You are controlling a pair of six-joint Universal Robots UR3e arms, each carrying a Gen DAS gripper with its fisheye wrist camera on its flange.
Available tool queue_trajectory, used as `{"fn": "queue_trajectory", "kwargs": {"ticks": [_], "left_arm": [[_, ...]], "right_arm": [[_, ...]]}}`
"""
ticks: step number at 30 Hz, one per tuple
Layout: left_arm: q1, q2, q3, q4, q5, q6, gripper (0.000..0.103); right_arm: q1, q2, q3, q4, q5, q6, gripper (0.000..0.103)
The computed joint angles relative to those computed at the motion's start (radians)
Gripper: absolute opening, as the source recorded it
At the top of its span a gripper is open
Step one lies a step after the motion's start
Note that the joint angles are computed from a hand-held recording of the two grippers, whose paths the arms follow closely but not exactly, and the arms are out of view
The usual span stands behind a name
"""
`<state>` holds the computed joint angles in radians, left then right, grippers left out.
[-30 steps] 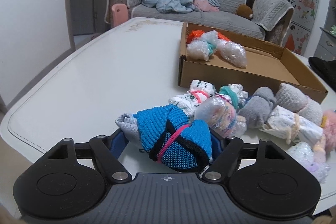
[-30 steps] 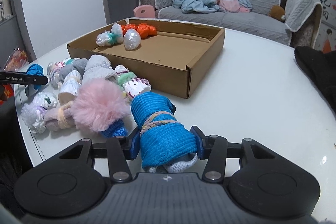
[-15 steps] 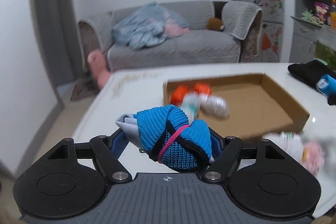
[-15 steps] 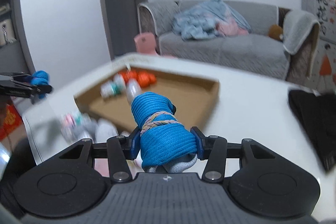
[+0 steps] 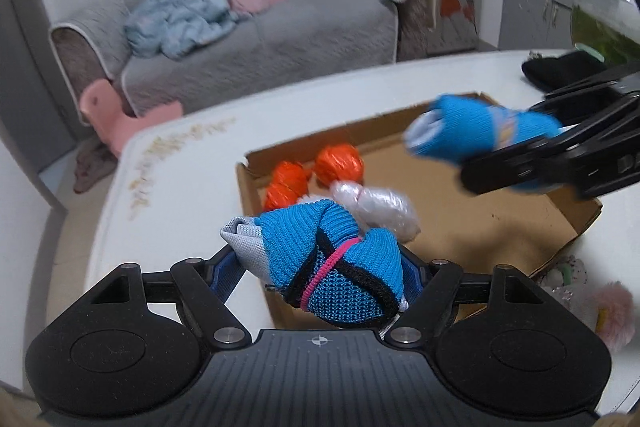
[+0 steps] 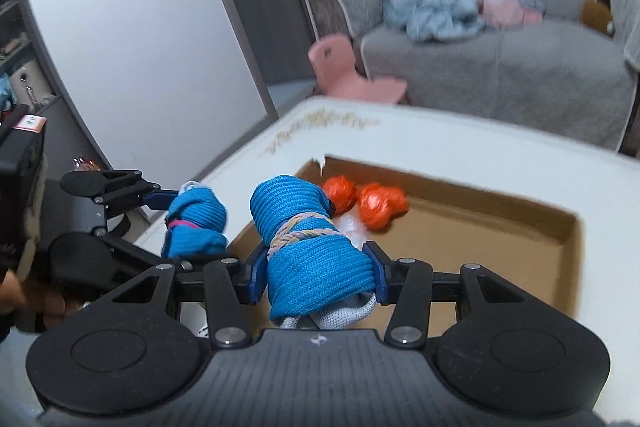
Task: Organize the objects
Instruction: 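Carry both blue bundles into the tray beside the other bundles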
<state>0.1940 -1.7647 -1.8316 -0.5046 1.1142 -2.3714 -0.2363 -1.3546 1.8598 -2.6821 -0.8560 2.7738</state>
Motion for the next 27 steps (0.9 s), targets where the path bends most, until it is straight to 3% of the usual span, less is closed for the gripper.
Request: {"fn": "queue_trajectory", "kwargs": {"ticks": [9,17,27], "left_arm": [[-0.031,-0.121,0.063,-0.028,0.036,0.024,0.080],[-0.071,-0.185,0.075,0.029,0.093,0.067,0.080],[-0.087,-0.215,0.030,0.128,0.129,0.091,0.081]], "right_arm": [[0.121,0.154,-0.170,0.069,-0.153,0.095,0.045],[0.160,0.210,-0.210,0.079,-0.210,0.159,0.045],[0.189,0.260,-0.247,0.086,-0.259,0.150,0.045]]}}
